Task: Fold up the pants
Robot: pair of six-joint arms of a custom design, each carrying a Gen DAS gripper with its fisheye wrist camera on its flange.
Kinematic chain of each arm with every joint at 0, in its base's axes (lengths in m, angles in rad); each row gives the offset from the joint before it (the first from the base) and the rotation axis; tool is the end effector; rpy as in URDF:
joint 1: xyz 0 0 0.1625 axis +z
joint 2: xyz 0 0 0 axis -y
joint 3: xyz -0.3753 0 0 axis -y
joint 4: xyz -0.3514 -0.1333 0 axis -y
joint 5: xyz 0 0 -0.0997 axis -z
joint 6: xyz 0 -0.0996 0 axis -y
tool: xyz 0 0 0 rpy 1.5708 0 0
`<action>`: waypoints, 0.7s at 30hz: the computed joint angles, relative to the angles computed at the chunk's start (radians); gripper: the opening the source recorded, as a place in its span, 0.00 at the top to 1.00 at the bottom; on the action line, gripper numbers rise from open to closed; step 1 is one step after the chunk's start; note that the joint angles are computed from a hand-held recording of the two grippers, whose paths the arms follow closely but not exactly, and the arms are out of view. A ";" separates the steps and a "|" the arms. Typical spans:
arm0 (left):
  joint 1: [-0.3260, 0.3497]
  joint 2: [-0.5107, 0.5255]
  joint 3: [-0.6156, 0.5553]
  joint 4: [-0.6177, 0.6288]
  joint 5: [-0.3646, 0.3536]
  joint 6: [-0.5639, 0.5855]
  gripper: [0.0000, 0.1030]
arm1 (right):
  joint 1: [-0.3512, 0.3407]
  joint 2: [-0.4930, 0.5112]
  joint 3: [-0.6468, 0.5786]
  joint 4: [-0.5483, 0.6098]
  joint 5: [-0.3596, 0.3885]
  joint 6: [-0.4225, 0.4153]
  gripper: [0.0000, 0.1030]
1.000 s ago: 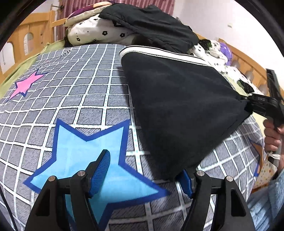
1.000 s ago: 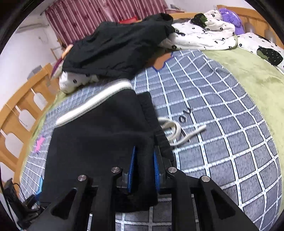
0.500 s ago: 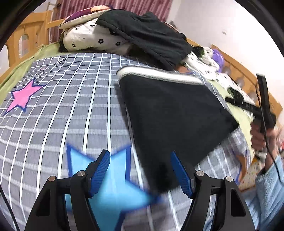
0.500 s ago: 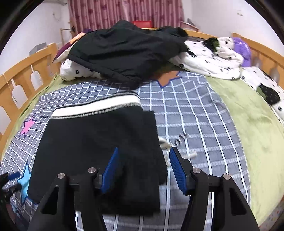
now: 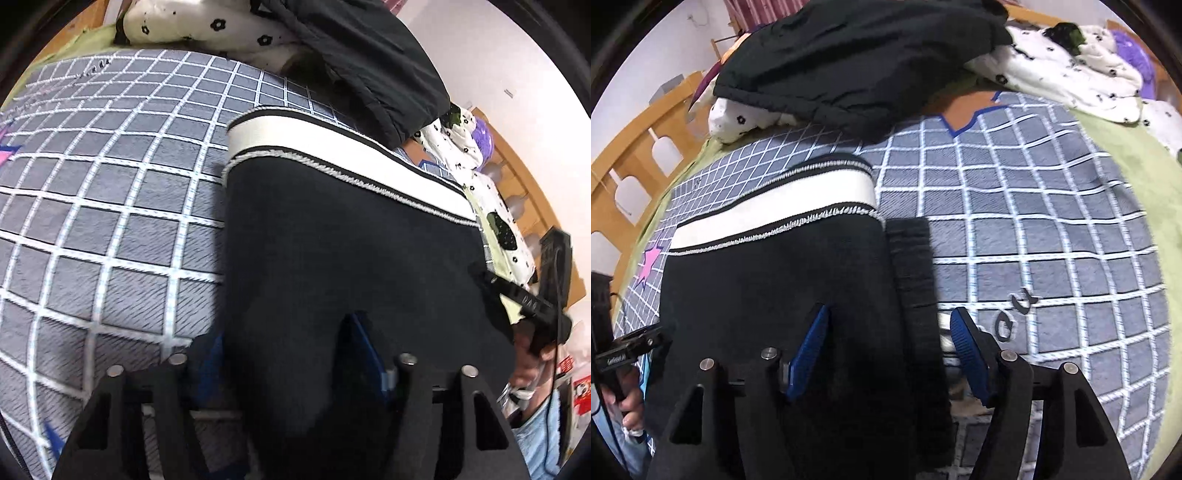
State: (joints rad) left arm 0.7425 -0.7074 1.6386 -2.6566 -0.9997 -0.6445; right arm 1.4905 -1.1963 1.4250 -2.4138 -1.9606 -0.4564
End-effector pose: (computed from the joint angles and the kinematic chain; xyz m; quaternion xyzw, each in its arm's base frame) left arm -0.3203 -0.5479 0.0570 0.0661 0.9546 -0.2435 0.1583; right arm 0.0459 -0.6198 0.4143 0.1173 -0.9296 0.2371 0.2566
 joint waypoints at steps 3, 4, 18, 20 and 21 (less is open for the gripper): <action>-0.011 0.014 -0.009 -0.007 0.025 0.004 0.61 | -0.011 0.015 -0.009 0.025 0.035 -0.007 0.34; -0.021 0.016 -0.013 0.001 0.047 0.004 0.68 | -0.012 0.013 -0.008 0.028 0.043 -0.006 0.35; -0.091 -0.096 0.005 0.061 0.082 0.078 0.85 | 0.062 -0.149 0.167 -0.163 0.121 0.170 0.84; -0.102 -0.150 0.043 0.056 0.109 0.097 0.85 | 0.091 -0.169 0.198 -0.191 0.128 0.194 0.84; -0.107 -0.172 0.057 0.063 0.127 0.102 0.85 | 0.105 -0.176 0.215 -0.202 0.134 0.205 0.84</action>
